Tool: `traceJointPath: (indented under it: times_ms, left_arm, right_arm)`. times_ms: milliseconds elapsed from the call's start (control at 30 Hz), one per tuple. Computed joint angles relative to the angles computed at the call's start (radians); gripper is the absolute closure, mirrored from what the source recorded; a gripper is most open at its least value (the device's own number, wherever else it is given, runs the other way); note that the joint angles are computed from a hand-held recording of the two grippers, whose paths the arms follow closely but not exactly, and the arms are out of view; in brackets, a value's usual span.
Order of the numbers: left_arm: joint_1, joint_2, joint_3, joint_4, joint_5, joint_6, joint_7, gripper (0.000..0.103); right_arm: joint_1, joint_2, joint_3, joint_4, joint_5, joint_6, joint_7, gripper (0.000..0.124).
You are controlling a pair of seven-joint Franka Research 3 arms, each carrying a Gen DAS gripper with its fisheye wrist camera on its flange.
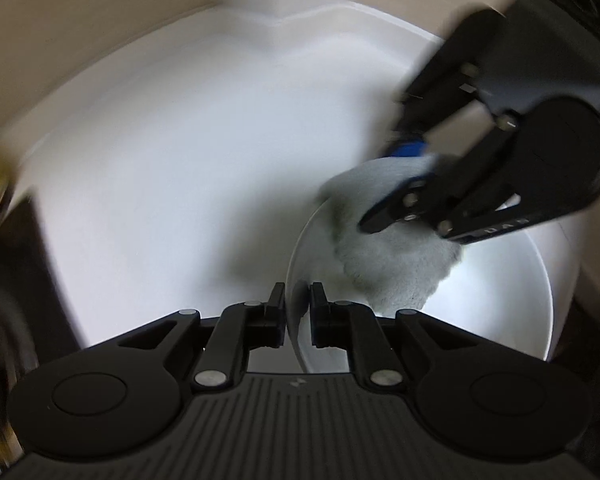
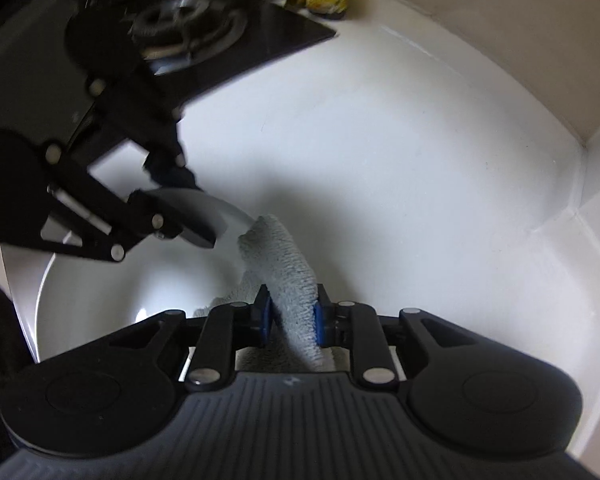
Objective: Clean bowl
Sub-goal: 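Hold the bowl rim with the left gripper while the right gripper keeps wiping the bowl wall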
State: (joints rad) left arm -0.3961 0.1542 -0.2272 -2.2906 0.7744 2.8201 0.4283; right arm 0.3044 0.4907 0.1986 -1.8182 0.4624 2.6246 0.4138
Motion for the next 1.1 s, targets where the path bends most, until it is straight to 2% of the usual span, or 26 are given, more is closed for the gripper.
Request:
traceJointPath:
  times_ms: [100,167,233,300,367,433,500,567,633,733,833,933,967,1067,1100]
  left_arm:
    - [-0.026,-0.025,0.014,-0.039,0.104,0.006,-0.157,0.092]
    - [-0.017,-0.026,0.013,-0.047,0.131,0.020,-0.182,0.092]
    - [0.009,-0.023,-0.006,-0.044,0.063,0.021,-0.067,0.092]
    - [0.032,-0.011,-0.019,-0.034,-0.009,0.033,0.072,0.091]
    - [0.053,0.009,-0.031,-0.017,-0.080,0.048,0.220,0.092]
    - [0.050,0.019,-0.033,0.010,-0.106,0.026,0.322,0.092]
    - [0.048,0.035,-0.032,0.032,-0.127,0.017,0.406,0.092]
    - [0.048,0.042,-0.028,0.035,-0.160,0.034,0.446,0.092]
    - [0.031,0.043,-0.006,0.032,-0.153,0.046,0.413,0.091]
    - [-0.024,0.013,0.045,0.008,-0.057,0.030,0.161,0.091]
    - [-0.050,-0.030,0.035,-0.025,0.022,-0.040,-0.067,0.091]
    - [-0.043,-0.040,0.014,-0.047,0.108,-0.046,-0.176,0.092]
    - [-0.032,-0.039,0.009,-0.051,0.115,-0.035,-0.177,0.092]
    - [0.021,-0.012,-0.017,-0.017,-0.017,-0.025,0.055,0.092]
    - [0.040,-0.008,-0.021,-0.011,-0.063,-0.016,0.139,0.092]
  right_arm:
    - [-0.021,-0.025,0.020,-0.058,0.067,0.057,0.000,0.108]
    - [-0.019,-0.035,0.023,-0.086,0.088,0.087,0.008,0.108]
    - [0.004,-0.041,-0.005,-0.092,0.028,0.078,0.019,0.108]
    - [0.017,-0.056,-0.029,-0.099,-0.054,0.031,-0.002,0.108]
    - [0.016,-0.057,-0.039,-0.073,-0.106,-0.059,-0.022,0.106]
    - [0.024,-0.038,-0.056,-0.020,-0.151,-0.140,-0.010,0.106]
    - [0.041,-0.029,-0.067,-0.008,-0.188,-0.130,0.004,0.106]
    - [0.048,-0.027,-0.055,-0.039,-0.183,-0.019,-0.009,0.106]
    - [0.025,-0.011,-0.020,-0.033,-0.120,0.029,-0.017,0.106]
    - [-0.011,0.002,0.024,-0.023,-0.032,0.047,-0.050,0.106]
    - [-0.024,-0.003,0.037,-0.040,0.024,0.067,-0.065,0.108]
    - [-0.032,-0.015,0.040,-0.071,0.086,0.106,-0.041,0.108]
    - [-0.031,-0.020,0.038,-0.081,0.097,0.115,-0.029,0.108]
    - [-0.011,-0.038,0.023,-0.111,0.075,0.127,-0.007,0.108]
    - [0.001,-0.046,0.008,-0.115,0.034,0.101,-0.009,0.108]
